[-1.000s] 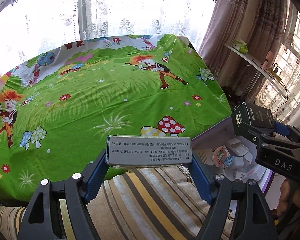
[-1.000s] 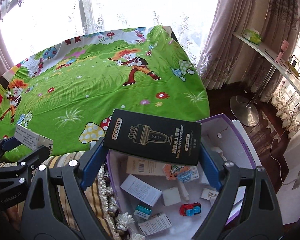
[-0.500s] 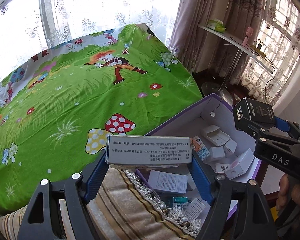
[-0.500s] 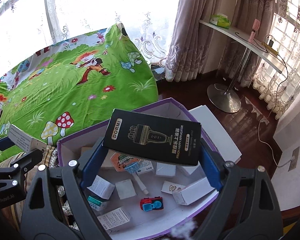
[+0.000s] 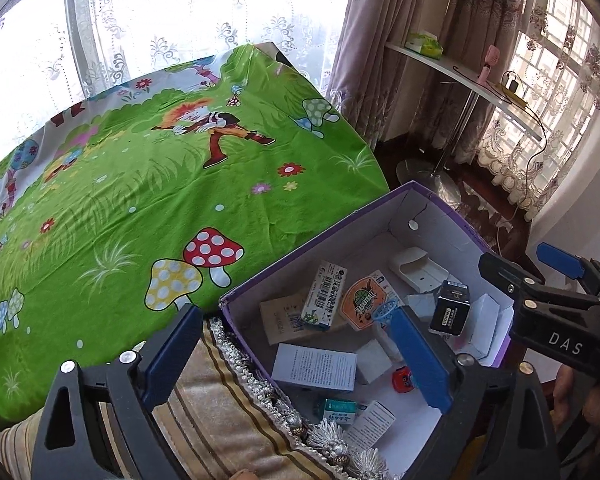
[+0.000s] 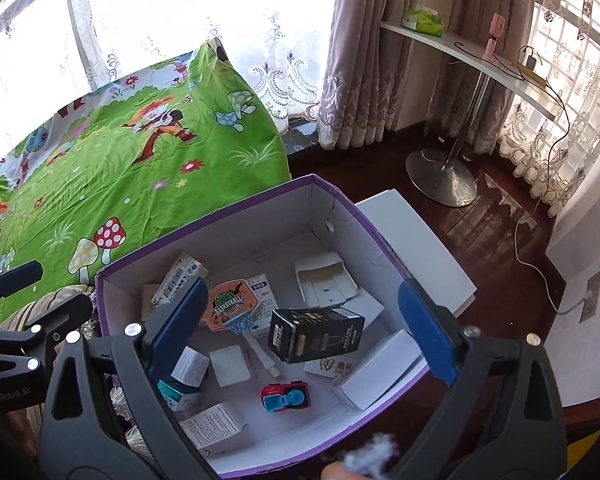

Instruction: Organize rigid objects

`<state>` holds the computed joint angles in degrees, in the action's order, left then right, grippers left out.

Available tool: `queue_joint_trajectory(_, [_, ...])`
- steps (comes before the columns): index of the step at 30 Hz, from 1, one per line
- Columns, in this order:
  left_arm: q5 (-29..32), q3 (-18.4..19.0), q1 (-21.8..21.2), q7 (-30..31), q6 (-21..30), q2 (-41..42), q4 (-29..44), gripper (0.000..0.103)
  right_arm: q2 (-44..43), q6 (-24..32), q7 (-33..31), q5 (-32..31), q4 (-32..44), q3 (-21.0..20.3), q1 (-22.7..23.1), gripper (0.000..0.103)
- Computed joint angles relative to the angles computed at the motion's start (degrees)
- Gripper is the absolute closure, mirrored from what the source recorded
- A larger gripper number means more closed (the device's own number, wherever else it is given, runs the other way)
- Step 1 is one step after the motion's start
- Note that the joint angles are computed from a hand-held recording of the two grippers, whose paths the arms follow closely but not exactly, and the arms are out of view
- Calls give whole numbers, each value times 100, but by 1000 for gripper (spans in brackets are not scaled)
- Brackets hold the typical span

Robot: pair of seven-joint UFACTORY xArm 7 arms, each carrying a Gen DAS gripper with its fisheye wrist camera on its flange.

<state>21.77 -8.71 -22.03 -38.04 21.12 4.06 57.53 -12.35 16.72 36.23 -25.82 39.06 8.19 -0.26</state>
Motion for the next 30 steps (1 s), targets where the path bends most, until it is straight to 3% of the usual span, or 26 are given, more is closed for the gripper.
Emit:
queue_joint_trajectory(7, [-411,-192,11,-20,52,-780,-832,5,-753,213,-167,266,-496,91,108,4])
queue_joint_trajectory(15, [-1972,-189,-82,1011,-298,-1090,-1439,5,-1504,545,-107,414,-1054,433,75,4])
queue_joint_trajectory(30, [-1668,-337,43,929,-292,-930,-1366,5,-1249,521,-59,461,-1055,398,119,4])
